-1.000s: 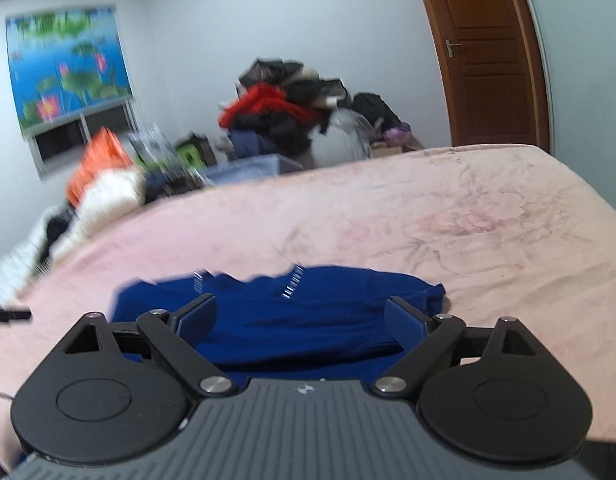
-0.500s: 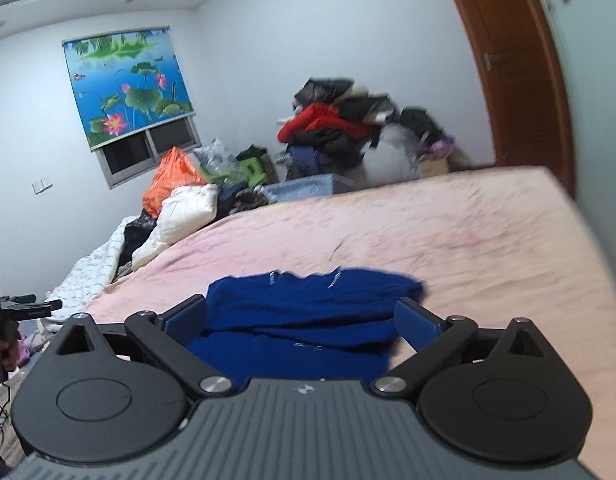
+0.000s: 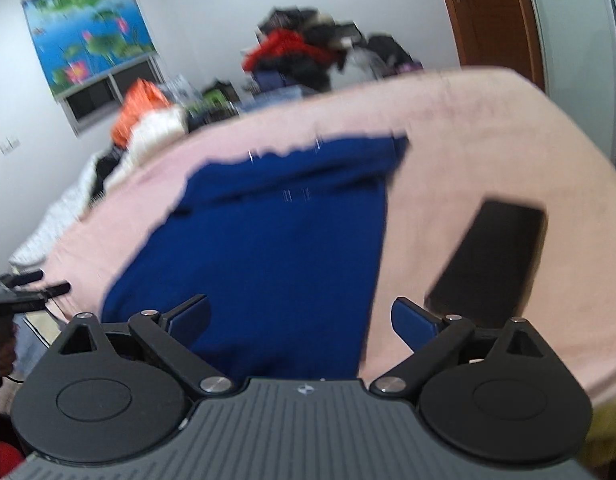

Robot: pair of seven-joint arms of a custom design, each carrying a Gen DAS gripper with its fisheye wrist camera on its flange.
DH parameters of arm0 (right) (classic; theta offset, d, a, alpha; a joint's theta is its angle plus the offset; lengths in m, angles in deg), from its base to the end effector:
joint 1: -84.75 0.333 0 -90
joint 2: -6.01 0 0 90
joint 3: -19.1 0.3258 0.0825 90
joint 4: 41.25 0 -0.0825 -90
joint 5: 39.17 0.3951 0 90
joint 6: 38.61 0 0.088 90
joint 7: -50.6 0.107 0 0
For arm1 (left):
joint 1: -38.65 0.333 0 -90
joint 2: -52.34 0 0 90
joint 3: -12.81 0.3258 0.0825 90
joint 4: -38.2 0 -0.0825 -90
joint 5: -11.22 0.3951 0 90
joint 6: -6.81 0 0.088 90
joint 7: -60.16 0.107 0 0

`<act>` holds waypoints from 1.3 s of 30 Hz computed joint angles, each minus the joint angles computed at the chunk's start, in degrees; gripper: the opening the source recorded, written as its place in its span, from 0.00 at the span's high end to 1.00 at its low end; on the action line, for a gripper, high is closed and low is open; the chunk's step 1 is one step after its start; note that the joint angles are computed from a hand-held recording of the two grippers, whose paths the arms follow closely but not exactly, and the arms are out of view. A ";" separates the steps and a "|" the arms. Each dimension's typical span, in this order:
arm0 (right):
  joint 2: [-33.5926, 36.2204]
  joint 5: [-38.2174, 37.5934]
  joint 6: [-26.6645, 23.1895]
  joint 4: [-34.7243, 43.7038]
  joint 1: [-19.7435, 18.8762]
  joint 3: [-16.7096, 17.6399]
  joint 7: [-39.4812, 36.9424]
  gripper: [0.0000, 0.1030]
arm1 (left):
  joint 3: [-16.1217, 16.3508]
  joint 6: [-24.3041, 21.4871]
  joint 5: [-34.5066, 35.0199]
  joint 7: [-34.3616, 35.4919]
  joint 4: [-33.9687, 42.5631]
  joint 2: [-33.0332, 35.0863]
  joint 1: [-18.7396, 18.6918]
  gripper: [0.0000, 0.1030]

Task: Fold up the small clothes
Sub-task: 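Grasp the sweater hem with the right gripper while the left gripper grasps it too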

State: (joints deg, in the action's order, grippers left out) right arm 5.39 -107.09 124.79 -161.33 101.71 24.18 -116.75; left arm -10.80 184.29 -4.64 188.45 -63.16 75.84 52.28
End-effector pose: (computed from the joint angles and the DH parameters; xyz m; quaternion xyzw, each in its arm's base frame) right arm 0.5232 0.2657 0.4919 -0.4984 0.7307 -0.2403 0.3999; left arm 0.7087 -0.0583 0.4599 -0.4679 0.7528 -0.3408 0.3133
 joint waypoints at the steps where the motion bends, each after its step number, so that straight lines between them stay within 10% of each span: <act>1: 0.80 2.23 -0.99 0.12 0.39 0.36 -1.39 0.08 | 0.39 -1.27 -0.19 -0.76 -0.29 -0.02 -0.24 0.01; 15: 5.78 19.27 5.60 -3.42 5.84 -1.39 -8.88 0.19 | 4.10 -19.60 -12.34 1.66 0.99 1.33 -0.71 0.01; 27: 9.87 24.49 8.43 -1.28 9.07 -5.50 -11.19 0.28 | 3.85 -23.79 -22.87 9.56 4.48 5.60 -0.39 0.01; 36: 10.23 22.88 7.55 -0.45 10.89 -7.55 -10.21 0.65 | 3.25 -26.80 -28.30 15.70 4.79 5.46 -0.19 0.02; 39: 9.78 21.94 8.02 -1.05 10.75 -7.61 -9.06 0.79 | 4.04 -28.46 -28.32 17.29 4.60 5.07 -0.89 0.23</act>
State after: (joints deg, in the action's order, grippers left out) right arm 15.17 -85.15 132.80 -162.39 112.46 16.56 -125.82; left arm -6.76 155.83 -32.96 205.74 -58.55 80.90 51.40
